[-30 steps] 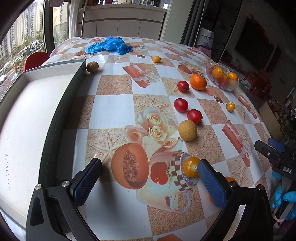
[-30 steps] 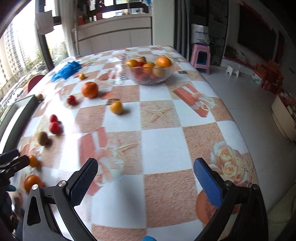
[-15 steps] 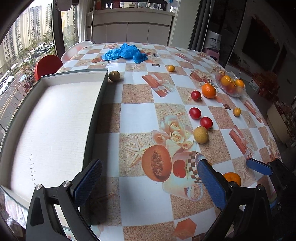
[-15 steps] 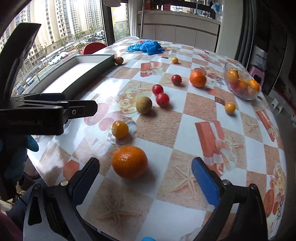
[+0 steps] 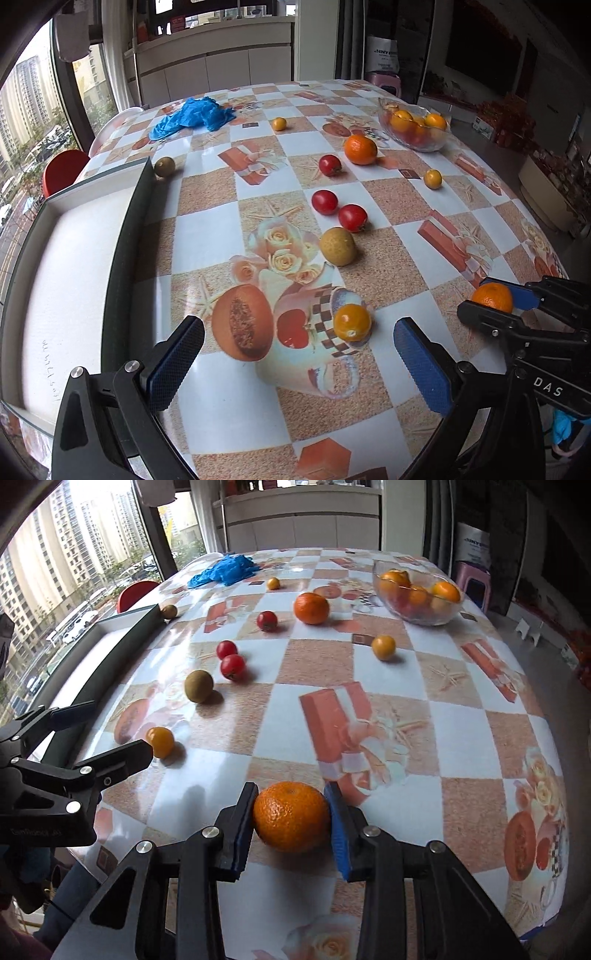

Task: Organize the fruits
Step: 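Close the right gripper on the large orange while the left gripper grasps a small orange, then carry the small orange in the left gripper over the white tray while the right carries the large orange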

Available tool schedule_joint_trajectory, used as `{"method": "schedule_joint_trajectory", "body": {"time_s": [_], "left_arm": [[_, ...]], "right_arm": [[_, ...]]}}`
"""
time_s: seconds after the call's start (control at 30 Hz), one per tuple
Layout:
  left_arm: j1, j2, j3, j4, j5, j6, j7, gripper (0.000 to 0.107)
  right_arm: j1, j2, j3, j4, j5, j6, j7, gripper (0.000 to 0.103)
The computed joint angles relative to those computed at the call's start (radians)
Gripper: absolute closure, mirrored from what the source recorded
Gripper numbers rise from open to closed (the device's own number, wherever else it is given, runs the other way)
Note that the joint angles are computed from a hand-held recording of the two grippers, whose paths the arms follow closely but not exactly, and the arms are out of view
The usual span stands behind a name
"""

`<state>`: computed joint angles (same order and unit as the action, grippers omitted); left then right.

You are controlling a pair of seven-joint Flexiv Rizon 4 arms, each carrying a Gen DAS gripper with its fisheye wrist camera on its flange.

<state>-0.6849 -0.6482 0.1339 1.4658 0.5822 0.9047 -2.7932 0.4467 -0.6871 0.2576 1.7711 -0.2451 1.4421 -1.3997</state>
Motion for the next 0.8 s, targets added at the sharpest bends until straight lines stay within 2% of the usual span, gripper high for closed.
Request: {"method": "schedule_joint_trajectory", "body": {"time_s": [0.07,0.1,0.13,0.17,0.2,0.23,0.3,0.33,0.37,0.5,0.6,0.8], "left_arm": [[0.002,-0.018,-0.006,-0.028,-0.008,-0.019,0.016,0.005],[0.005,-0.026,-0.009,-0.040,-0.016,-0.029,0.025,0.010],[0.013,-0.035,-0.019,-0.050,-0.032,-0.038,0.043,0.024],[0.027,-0.044,-0.034,-0.058,-0.059,-0.052,0.070,0.032],[0.037,-0.053,-0.044,-0.062,-0.085,-0.062,0.085,0.033],[0.029,-0.052,-0.030,-0.051,-0.077,-0.030,0.056,0.037],[0.020,-0.053,-0.018,-0.050,-0.072,-0.015,0.053,0.052],[0.021,-0.053,-0.018,-0.047,-0.070,0.003,0.060,0.074],[0.025,-0.052,-0.020,-0.044,-0.076,0.012,0.071,0.084],[0.052,-0.026,-0.018,0.026,-0.111,0.128,0.045,0.084],[0.038,0.015,0.019,0.088,-0.105,0.198,0.000,0.084],[-0.004,0.125,0.097,0.185,-0.010,0.245,-0.130,0.084]], "right_arm": [[-0.006,0.004,-0.004,0.005,0.007,0.002,0.006,0.063],[-0.008,0.003,-0.005,0.003,0.008,0.002,0.008,0.063],[-0.010,0.003,-0.005,0.003,0.010,0.002,0.010,0.063],[-0.012,0.003,-0.004,0.003,0.013,0.003,0.012,0.063],[-0.016,0.001,0.000,0.001,0.015,0.003,0.012,0.063],[-0.017,0.000,0.002,-0.001,0.016,0.003,0.012,0.063],[-0.018,0.001,0.001,0.001,0.018,0.007,0.014,0.063],[-0.022,-0.002,0.006,-0.001,0.020,0.006,0.012,0.063],[-0.026,-0.002,0.010,-0.002,0.022,0.005,0.011,0.063],[-0.037,-0.001,0.019,-0.002,0.034,0.006,0.013,0.063],[-0.048,0.001,0.028,0.000,0.043,0.007,0.012,0.063],[-0.096,-0.002,0.082,-0.016,0.075,0.014,-0.013,0.063]]}}
